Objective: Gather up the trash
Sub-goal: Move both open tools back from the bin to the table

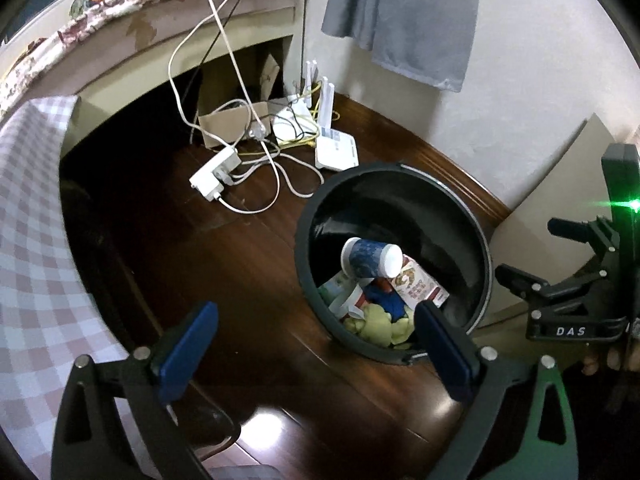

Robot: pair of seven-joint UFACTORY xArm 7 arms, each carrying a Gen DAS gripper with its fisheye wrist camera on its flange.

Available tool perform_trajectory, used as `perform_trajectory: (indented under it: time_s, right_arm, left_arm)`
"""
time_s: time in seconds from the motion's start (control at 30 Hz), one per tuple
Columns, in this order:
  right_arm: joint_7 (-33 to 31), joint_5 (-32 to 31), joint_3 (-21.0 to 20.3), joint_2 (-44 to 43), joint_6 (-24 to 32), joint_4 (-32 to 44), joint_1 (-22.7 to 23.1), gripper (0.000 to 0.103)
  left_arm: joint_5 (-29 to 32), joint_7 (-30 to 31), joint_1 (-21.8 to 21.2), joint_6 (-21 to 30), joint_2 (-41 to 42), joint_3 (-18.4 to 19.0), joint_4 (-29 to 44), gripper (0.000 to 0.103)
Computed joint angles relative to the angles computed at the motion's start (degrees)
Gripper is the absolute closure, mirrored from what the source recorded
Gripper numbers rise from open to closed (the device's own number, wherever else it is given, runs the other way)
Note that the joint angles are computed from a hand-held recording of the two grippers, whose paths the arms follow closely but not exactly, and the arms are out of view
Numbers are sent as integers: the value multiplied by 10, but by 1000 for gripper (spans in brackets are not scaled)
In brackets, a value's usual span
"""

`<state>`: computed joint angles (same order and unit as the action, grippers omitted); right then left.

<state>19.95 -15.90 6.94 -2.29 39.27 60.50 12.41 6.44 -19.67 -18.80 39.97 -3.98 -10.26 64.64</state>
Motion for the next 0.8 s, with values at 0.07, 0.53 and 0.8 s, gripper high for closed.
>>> perform_trajectory:
  time_s: [0.07,0.53,0.8]
  right_arm:
    - [14,-17,3,-7,3,1,1,0]
    - [23,-19,22,-65,-3,15,4,0]
    - [59,-77,56,-59,-4,68,23,0]
  left_arm:
    - [-6,3,1,-3,-10,1,-3,3]
    - [23,-50,31,-34,-110,-5,-37,3]
    - [57,-91,77,-43,-186,-11,-77,3]
